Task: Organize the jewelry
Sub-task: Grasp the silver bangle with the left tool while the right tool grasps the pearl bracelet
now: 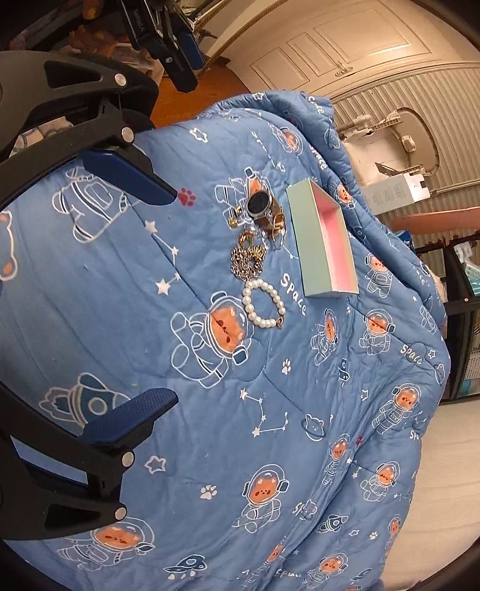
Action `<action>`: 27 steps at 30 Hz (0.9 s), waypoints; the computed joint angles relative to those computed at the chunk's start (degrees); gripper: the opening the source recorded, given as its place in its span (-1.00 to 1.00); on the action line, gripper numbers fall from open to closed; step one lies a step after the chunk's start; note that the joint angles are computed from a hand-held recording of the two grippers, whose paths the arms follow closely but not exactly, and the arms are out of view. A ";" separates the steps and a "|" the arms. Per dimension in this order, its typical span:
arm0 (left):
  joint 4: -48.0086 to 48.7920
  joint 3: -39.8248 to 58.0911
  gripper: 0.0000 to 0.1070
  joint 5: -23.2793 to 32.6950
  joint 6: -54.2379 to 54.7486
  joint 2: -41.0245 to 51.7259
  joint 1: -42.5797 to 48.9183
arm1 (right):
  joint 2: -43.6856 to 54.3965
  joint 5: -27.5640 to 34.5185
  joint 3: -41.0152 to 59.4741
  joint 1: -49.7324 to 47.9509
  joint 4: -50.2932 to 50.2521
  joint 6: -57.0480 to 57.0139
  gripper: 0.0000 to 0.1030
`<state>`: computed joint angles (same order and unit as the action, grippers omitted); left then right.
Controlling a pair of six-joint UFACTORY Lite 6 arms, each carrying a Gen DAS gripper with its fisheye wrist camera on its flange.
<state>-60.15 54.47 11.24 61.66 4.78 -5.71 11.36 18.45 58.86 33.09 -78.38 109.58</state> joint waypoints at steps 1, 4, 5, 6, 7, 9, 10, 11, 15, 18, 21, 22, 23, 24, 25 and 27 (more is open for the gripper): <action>0.60 0.89 0.80 -0.14 -0.43 1.28 -0.08 | 1.23 -0.27 1.27 -0.73 1.31 -2.47 0.90; -0.09 4.51 0.80 0.43 0.93 5.68 -0.10 | 5.35 -2.56 5.95 -3.32 9.02 -13.72 0.90; -0.33 5.72 0.80 0.79 1.54 7.12 -0.04 | 7.08 -2.96 8.02 -4.08 13.30 -19.24 0.90; -0.39 7.05 0.80 1.20 1.95 8.63 0.08 | 8.97 -2.90 10.30 -4.71 17.22 -24.58 0.90; -0.14 8.45 0.80 1.60 1.98 10.13 0.20 | 10.67 -2.72 12.26 -5.16 19.30 -27.99 0.90; 1.50 11.17 0.80 1.75 0.61 12.78 0.16 | 14.19 -3.41 16.34 -6.64 25.21 -36.36 0.90; 2.14 12.91 0.76 2.39 0.23 14.32 0.31 | 15.83 -4.01 18.37 -7.52 28.62 -40.75 0.88; 3.35 14.78 0.70 3.07 -0.77 15.90 0.30 | 17.52 -4.11 20.47 -8.27 30.79 -43.74 0.81; 10.64 24.62 0.46 5.13 -7.24 23.30 -0.18 | 25.81 -0.56 32.59 -11.46 44.94 -60.72 0.47; 13.39 32.31 0.45 6.86 -10.38 28.71 -0.75 | 31.21 2.09 41.40 -13.45 55.65 -72.02 0.42; 16.26 41.67 0.33 11.10 -14.59 35.12 -0.66 | 36.05 5.69 49.25 -14.11 59.97 -76.69 0.23; 16.81 44.85 0.29 12.79 -16.09 37.21 -0.44 | 37.36 6.47 51.25 -14.19 60.32 -77.26 0.20; 17.27 47.99 0.28 14.40 -17.55 39.20 -0.22 | 38.56 7.14 53.08 -14.28 60.53 -77.64 0.19; 18.20 51.41 0.28 15.91 -19.38 41.28 -0.12 | 39.70 7.84 54.80 -14.41 60.93 -78.11 0.19; 19.58 55.08 0.27 17.43 -21.44 43.51 -0.06 | 40.84 8.65 56.49 -14.58 61.65 -78.86 0.18; 23.36 63.09 0.17 20.57 -26.07 48.23 -0.22 | 43.33 10.59 60.36 -14.94 63.57 -80.69 0.13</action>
<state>-36.79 117.55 31.82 35.59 53.01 -5.93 54.70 29.04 119.21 18.15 -14.81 28.88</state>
